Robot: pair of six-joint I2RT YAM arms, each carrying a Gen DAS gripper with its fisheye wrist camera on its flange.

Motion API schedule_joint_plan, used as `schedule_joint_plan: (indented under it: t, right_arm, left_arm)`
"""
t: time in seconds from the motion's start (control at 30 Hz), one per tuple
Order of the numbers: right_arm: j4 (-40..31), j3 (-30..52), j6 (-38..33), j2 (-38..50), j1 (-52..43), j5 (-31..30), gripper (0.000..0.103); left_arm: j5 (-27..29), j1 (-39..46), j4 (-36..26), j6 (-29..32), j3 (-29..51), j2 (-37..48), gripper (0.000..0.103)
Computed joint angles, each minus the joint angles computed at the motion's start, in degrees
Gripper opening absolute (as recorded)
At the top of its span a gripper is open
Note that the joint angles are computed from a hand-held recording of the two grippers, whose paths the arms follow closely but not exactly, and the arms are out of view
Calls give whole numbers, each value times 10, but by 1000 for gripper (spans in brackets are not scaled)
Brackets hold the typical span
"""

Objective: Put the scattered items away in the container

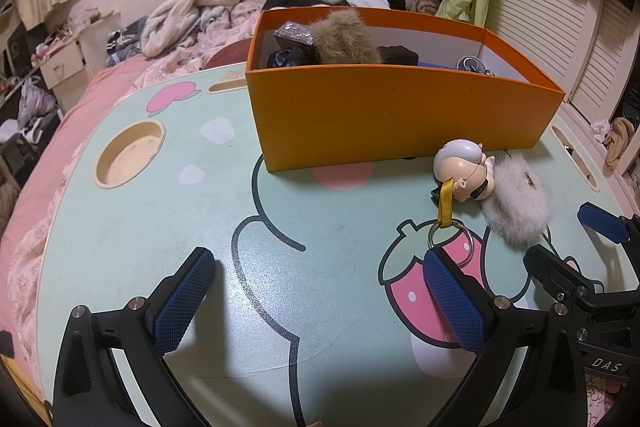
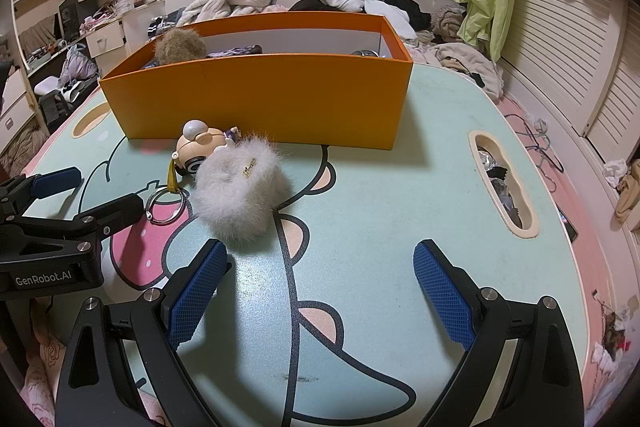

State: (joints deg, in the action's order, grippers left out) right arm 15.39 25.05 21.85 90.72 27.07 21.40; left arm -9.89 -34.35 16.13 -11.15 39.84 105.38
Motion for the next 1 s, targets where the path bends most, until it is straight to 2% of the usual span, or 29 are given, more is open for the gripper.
schedule_joint_plan:
  t: [0.2,0.33,0.37,0.5,0.57,0.7,0.8,0.83,0.87,0.9,0.93,1.0]
  right_arm:
    - [-10,-1,0,-12,0,0,94]
    - [103,-27,-2,36,-21,-37,94]
    - [157,-42,-2,56,-38,-61,93]
    - [255,-70,11,90,-66,-102,79]
    - [264,-57,12,112,-63,-111,74]
    - [273,-25,1,132,-48,-130,74]
    - [192,26,-10,121,-14,-111,74]
    - [150,62,-19,137,-8,-104,68]
    - [113,92,-28,156,-10,-108,45]
    - [86,101,-29,154,-13,-116,34]
    - [95,101,-25,162,-12,-115,33]
    - [159,47,-23,144,-12,-116,32]
  left_arm:
    - [1,1,1,1,-1,0,103]
    - [0,0,1,0,0,0,103]
    - [1,1,1,0,-1,0,103]
    - [1,0,1,0,0,0,103]
    - [1,1,1,0,-1,0,103]
    - [1,1,1,0,-1,0,103]
    - [1,1,2,0,-2,0,103]
    - [1,1,2,0,-2,0,103]
    - [1,1,2,0,-2,-1,103]
    - [1,1,2,0,-2,-1,103]
    - [1,0,2,0,-2,-1,103]
    - [2,1,2,-1,-1,0,103]
